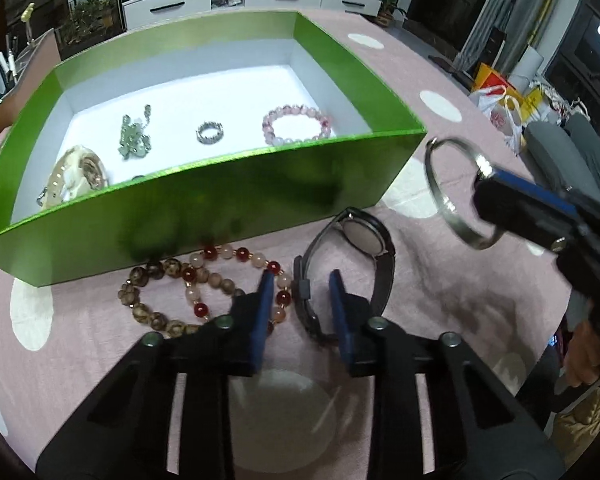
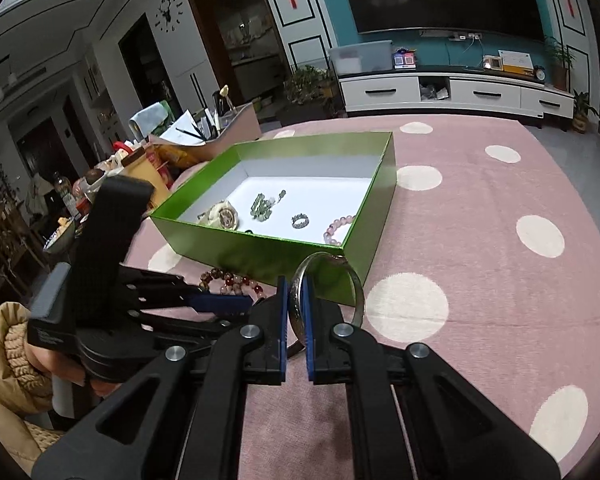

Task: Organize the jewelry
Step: 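Lift the black watch and silver bangle and carry both toward the green box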

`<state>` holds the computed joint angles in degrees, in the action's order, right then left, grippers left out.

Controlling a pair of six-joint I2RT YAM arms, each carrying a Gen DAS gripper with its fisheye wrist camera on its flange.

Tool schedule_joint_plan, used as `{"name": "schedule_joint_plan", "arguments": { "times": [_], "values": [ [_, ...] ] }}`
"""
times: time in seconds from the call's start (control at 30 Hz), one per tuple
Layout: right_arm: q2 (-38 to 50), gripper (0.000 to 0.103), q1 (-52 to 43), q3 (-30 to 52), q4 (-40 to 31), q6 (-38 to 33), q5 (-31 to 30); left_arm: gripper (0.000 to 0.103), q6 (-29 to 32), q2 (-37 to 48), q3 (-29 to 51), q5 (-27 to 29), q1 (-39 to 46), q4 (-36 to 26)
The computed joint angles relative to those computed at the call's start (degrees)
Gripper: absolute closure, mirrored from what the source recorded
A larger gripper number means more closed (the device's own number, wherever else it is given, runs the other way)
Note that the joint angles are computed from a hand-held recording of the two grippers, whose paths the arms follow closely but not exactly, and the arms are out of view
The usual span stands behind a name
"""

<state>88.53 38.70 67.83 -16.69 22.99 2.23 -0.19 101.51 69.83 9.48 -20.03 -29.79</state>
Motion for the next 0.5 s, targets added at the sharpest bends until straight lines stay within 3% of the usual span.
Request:
{"name": "schedule_joint_plan", "arguments": {
  "times": [0.13, 0.4, 0.43, 0.5],
  "values": [
    [-0.66, 0.096, 0.3, -0.51, -0.05, 0.28, 0.51, 0.09, -0.69, 0.4, -0.46, -0.6, 0.04, 1.06],
    [-1.56, 0.096, 0.67, -0.89, -0.47, 1.05, 1.33, 0.091, -1.32, -3.28, -3.36, 0.55, 1.64, 2.24],
    [-1.45, 0.096, 0.71, -0.67, -0.58, 0.98, 1.37, 0.097, -1.33, -4.17, -3.75, 0.74, 1.79, 2.36],
    [-1.71, 0.096, 1.01, -0.64, -0.81, 1.09, 1.79, 0.097, -1.28, -5.7, -4.27, 0.94, 2.24, 2.28]
  ]
}}
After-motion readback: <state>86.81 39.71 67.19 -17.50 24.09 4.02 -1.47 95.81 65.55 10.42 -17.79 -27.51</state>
